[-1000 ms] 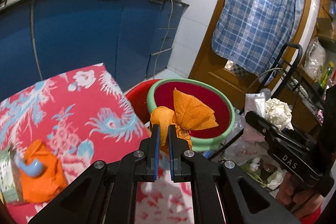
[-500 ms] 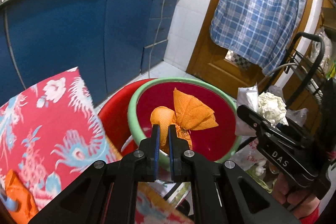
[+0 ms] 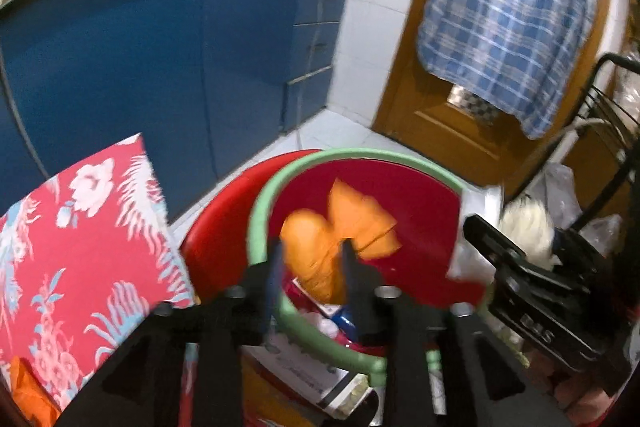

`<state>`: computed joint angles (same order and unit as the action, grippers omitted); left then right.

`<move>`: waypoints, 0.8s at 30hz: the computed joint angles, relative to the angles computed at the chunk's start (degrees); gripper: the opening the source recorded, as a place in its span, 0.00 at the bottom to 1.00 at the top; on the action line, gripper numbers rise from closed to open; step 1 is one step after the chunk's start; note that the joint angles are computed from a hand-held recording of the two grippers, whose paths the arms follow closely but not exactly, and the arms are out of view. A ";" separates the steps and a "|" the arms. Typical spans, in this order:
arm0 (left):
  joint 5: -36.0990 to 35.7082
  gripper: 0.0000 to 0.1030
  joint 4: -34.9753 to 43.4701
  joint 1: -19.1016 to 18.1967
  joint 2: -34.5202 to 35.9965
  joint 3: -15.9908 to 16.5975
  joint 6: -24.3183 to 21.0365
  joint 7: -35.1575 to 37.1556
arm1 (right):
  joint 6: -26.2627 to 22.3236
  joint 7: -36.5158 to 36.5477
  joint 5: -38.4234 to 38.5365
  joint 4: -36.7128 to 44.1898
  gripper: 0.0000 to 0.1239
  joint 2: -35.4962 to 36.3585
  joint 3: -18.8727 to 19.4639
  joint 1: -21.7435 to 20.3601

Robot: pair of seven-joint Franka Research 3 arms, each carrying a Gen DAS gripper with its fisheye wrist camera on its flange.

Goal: Collect trash
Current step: 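Open both tools to drop the orange cloth and tissue into the bucket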

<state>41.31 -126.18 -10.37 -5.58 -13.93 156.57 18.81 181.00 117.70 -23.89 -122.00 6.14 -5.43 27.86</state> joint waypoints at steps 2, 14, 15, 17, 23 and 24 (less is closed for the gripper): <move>-0.17 0.43 -0.48 0.17 -0.53 0.10 0.28 -0.85 | -0.34 3.55 -4.04 0.29 0.66 -0.25 -2.25 1.65; 0.81 0.56 -1.12 0.12 -2.53 -0.79 -1.34 -1.04 | -0.33 5.94 -5.64 -2.20 0.75 -3.64 3.08 -4.05; 0.71 0.56 -1.40 0.12 -2.91 -0.84 -1.34 -1.17 | -0.40 6.29 -5.83 -2.62 0.75 -4.12 3.58 -4.60; -0.13 0.56 -2.07 0.01 -3.84 -0.91 -1.67 -0.90 | -0.38 4.85 -4.01 -3.40 0.75 -4.80 5.20 -6.01; -0.72 0.57 -4.41 -0.06 -7.13 -2.08 -3.45 -1.46 | 0.04 -3.42 5.97 -6.93 0.75 -7.83 9.94 -8.93; -1.12 0.57 -5.05 -0.22 -7.89 -2.21 -3.77 -1.27 | 0.07 -5.07 7.99 -7.53 0.75 -8.39 10.45 -8.99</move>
<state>40.19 -131.23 -10.59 -13.48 -16.14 152.81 17.54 181.07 112.63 -15.90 -129.53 -2.24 5.02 18.87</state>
